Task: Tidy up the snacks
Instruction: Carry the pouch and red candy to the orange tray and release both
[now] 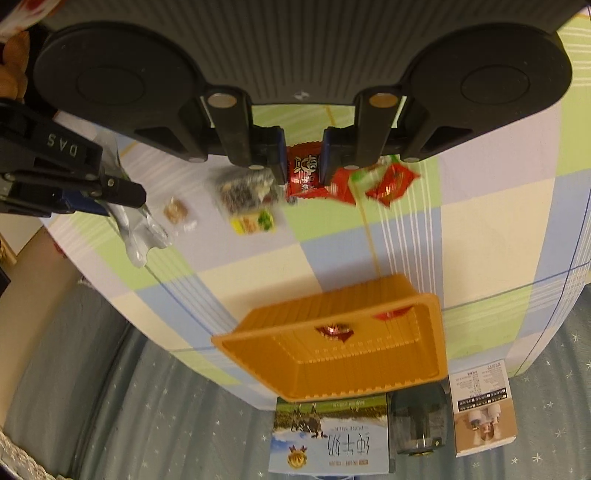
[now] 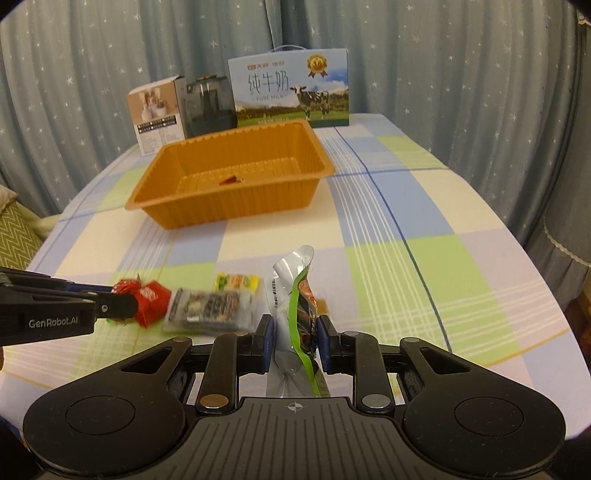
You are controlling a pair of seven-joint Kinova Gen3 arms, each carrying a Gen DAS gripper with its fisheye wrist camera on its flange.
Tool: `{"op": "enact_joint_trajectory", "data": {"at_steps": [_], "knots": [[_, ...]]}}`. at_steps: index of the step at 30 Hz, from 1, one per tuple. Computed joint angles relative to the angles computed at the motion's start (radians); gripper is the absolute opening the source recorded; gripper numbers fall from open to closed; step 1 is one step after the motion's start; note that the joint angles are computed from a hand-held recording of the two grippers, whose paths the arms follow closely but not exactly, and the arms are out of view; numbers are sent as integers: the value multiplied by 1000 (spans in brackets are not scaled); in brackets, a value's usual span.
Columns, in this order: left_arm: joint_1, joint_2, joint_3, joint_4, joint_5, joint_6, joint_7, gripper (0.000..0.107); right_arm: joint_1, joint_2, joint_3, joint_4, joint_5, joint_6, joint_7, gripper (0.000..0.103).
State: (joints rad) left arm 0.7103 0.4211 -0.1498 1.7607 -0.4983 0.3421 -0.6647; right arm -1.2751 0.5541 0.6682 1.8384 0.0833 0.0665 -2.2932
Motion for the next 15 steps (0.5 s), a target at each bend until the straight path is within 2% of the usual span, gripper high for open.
{"op": "enact_joint_trajectory", "data": {"at_steps": [4,8,15], "knots": [[-25,10,11,-38,10,8,-17,16,59,-7,-48,-36,10,-5,31,25],[-55,20,17,-79,29,5,-37,16,153,-10,-130,-96,16,7,69,25],[-120,49,34,-176,79,11,-106,16,339,27,-287,-270,48,62,125,25]]}}
